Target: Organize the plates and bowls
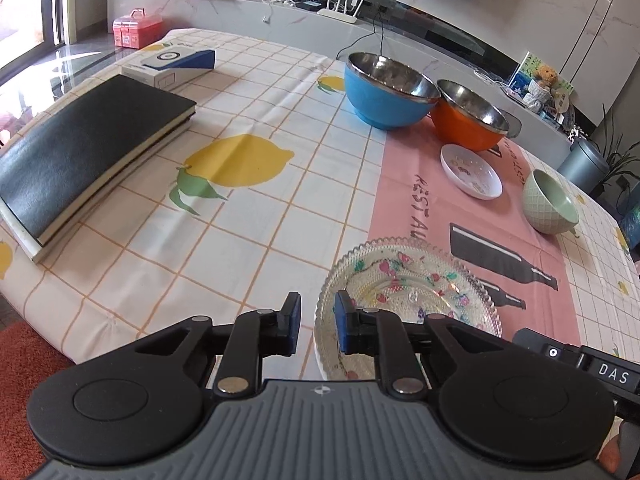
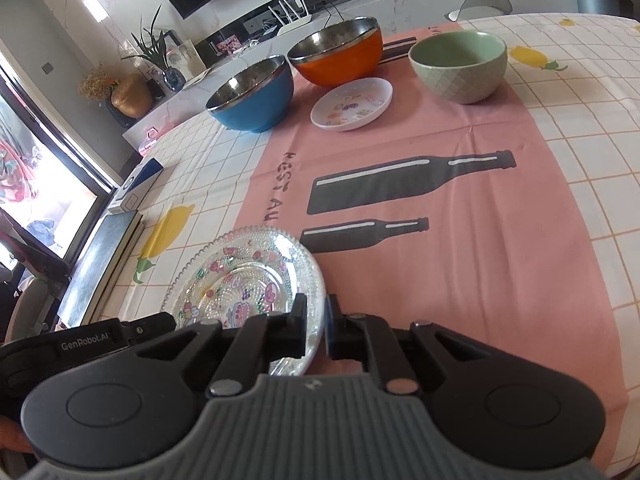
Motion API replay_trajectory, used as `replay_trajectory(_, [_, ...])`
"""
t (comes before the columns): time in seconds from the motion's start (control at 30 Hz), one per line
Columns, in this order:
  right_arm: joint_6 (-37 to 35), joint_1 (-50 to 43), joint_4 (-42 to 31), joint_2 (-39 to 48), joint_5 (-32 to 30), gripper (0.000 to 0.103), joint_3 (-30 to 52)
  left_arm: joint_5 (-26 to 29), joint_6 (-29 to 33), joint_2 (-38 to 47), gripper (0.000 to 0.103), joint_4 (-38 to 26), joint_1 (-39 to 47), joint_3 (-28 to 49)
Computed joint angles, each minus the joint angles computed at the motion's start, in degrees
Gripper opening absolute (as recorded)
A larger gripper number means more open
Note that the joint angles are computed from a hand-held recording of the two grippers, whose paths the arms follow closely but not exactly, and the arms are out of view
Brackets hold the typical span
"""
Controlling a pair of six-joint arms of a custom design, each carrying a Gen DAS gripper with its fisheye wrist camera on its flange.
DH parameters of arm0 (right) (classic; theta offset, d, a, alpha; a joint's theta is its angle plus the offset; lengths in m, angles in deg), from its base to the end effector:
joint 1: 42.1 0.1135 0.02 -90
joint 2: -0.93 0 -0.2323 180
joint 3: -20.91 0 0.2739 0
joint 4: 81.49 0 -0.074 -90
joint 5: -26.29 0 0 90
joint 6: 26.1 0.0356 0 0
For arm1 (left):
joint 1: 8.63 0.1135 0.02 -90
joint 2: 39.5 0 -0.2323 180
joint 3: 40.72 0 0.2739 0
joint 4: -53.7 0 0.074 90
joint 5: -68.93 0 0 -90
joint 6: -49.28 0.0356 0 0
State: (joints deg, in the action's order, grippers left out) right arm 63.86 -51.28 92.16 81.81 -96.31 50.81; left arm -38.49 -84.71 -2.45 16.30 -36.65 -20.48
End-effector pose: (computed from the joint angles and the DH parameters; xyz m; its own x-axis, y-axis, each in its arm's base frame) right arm 0.2121 -0.0148 0.0425 -0.8309 0.1337 -0.5401 -0.1533 0.8782 0.4532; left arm 0.1462 -0.0657 0.0867 -0.7192 -0.3680 -0.5894 -0.2861 0.9298 -0.2315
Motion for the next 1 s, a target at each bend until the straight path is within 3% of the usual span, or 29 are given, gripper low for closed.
replay_trajectory(0.2, [-1.6, -8.2, 0.1, 1.7, -3.1, 0.019, 3.4, 1.2, 2.2, 7.6, 0.025, 5.0, 0.7, 6.9])
replay_trajectory(0.4, [-3.1, -13.6, 2.4, 6.5, -2.6, 0.023, 8.8, 2.7, 6.3, 25.0, 0.025, 14.3, -2.4, 17.0])
replay_trajectory(0.7, [-1.4, -15.8, 3.6, 15.5, -2.1, 0.034, 18.2, 8.3, 9.0, 49.8, 0.03, 21.7, -2.9, 34.0])
replay_trajectory(0.9, [1.9, -15.3, 6.8, 22.3, -2.7, 0.036, 23.1, 11.4, 7.1, 58.4, 0.049, 28.2, -0.2, 39.0])
replay_trajectory(1.0, [4.2, -14.1, 8.3, 25.3, -1.8, 0.042, 25.5, 11.1, 7.1, 62.4, 0.05, 28.9, 0.7, 42.4])
